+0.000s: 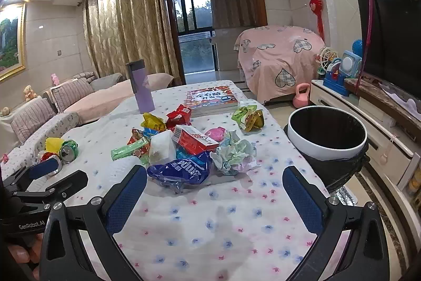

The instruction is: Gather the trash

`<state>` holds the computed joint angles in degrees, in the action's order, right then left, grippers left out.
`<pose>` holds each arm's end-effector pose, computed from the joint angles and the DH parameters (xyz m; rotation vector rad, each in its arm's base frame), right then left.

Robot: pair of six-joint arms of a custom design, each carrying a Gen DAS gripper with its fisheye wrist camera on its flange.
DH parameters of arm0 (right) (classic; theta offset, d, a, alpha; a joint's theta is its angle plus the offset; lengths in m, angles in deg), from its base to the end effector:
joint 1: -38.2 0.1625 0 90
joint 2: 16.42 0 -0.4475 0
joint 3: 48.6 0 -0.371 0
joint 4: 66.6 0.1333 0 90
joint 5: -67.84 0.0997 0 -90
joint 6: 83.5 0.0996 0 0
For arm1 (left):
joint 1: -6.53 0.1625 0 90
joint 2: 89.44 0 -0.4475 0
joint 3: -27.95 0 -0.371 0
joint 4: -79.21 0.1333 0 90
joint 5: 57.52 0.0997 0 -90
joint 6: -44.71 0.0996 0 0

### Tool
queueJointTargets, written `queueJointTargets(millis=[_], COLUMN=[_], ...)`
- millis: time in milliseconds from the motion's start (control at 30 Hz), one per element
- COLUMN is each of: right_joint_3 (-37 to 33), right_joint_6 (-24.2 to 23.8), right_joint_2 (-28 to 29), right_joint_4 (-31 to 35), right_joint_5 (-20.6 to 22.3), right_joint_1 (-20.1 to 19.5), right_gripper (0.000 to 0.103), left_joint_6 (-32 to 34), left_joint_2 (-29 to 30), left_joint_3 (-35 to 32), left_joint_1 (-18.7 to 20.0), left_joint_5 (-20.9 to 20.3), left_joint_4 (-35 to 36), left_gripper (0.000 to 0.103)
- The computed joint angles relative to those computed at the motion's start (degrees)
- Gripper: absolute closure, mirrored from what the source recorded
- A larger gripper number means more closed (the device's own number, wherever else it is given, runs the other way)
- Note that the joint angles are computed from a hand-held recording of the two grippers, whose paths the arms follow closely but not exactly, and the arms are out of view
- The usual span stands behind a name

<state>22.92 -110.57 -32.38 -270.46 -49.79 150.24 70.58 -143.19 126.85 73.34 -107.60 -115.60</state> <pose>0.3688 -0.6788 0.0180 0.6789 -2.2563 1.2755 -0.0717 -0.6683 0.3078 0.4869 2.1487 -1.2181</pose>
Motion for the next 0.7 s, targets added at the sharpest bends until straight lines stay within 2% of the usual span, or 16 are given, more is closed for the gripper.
queueJointTargets(millis=[700], right_joint_3=[0.84], right_joint_6=[0.99], right_joint_2=[-0.55], right_joint_4=[0.58], right_joint_5=[2.35], right_joint_1=[-0.46], right_gripper=[0.000], left_joint_6=[-0.24], left_joint_2=[0.16], left_joint_3=[-0.73], left_joint_1=[0.25], left_joint_5=[0.41], left_joint_4=[1.03], left_gripper=[0.000])
